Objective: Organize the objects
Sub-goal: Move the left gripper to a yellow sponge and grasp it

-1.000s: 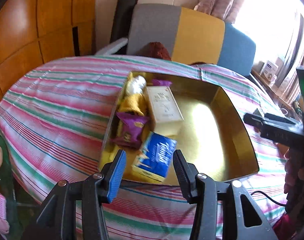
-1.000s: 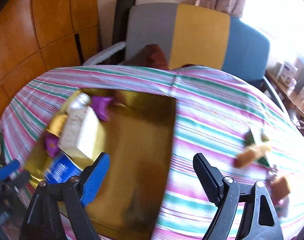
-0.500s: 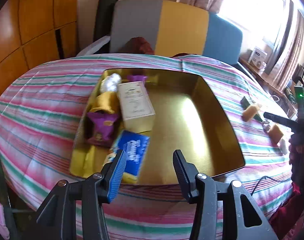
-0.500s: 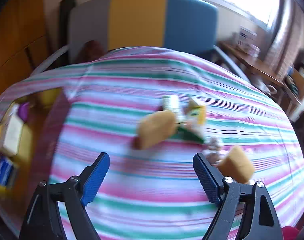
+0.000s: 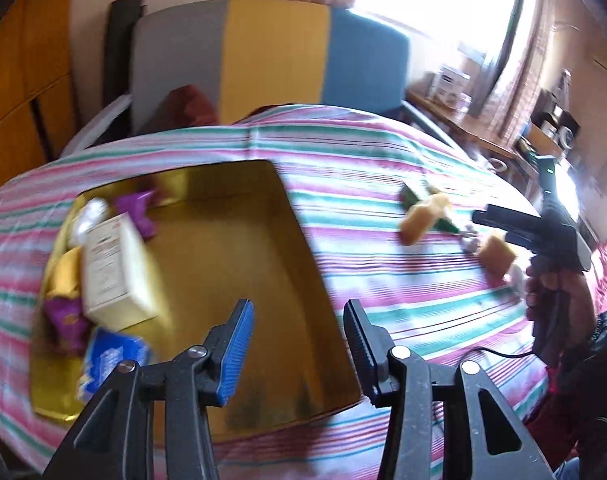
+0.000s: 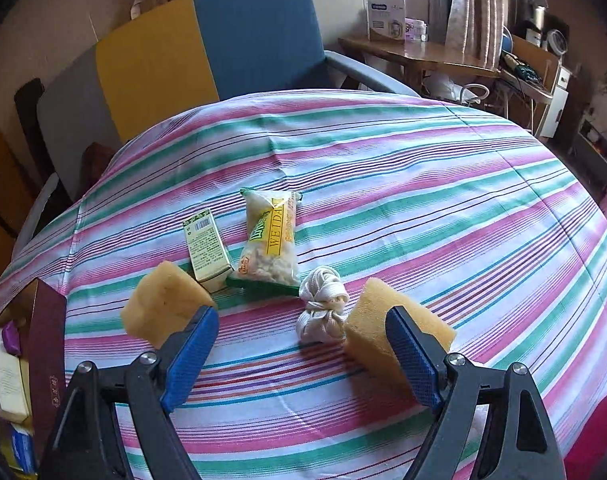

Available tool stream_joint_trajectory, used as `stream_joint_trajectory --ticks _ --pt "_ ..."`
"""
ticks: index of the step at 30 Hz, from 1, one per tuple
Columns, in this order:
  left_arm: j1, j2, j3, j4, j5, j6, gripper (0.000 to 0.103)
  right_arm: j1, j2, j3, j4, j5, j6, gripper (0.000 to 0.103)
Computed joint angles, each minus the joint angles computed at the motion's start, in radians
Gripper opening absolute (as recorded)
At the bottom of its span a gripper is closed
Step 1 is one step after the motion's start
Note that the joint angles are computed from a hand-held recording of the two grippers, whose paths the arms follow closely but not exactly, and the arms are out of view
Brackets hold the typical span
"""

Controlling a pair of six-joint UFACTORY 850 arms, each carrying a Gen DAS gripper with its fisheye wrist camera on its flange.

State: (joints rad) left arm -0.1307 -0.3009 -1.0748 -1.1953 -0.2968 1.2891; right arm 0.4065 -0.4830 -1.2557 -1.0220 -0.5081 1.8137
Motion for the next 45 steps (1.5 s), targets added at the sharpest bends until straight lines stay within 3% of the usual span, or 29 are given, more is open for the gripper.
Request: stream_joint_trajectory --ticks 10,19,23,25,35,37,45 --pt "-0.118 -0.12 -0.136 -0.034 -0.02 0.059 0.042 -0.008 0.002 0.001 0.011 -0.026 0.022 0.088" --pt "-0.194 -0.318 -0.363 0.273 -0.11 -0.249 0.048 -0.021 0.015 0.019 -0.017 0.03 0.071 0.088" --pt "-0.215 -0.381 -0.442 0.349 -0.126 -0.311 0.049 -0.023 0.026 0.031 -0.049 0.045 0.112 0.088" --pt "-0.221 -0.406 -0.477 0.355 -0.137 -0.299 0.053 -0.024 0.034 0.039 -0.075 0.042 0.152 0.088" --pt "-0.233 -0.533 -0.658 0.419 -0.203 -0.386 0.054 -0.043 0.041 0.054 -0.065 0.086 0.178 0.088" --pt "-0.23 -0.538 -0.659 0.398 -0.217 -0.368 0.04 -0.043 0.04 0.052 -0.066 0.081 0.176 0.088" --pt "-0.201 -0.417 -0.486 0.235 -0.157 -0.223 0.036 -0.038 0.037 0.048 -0.103 0.082 0.182 0.088"
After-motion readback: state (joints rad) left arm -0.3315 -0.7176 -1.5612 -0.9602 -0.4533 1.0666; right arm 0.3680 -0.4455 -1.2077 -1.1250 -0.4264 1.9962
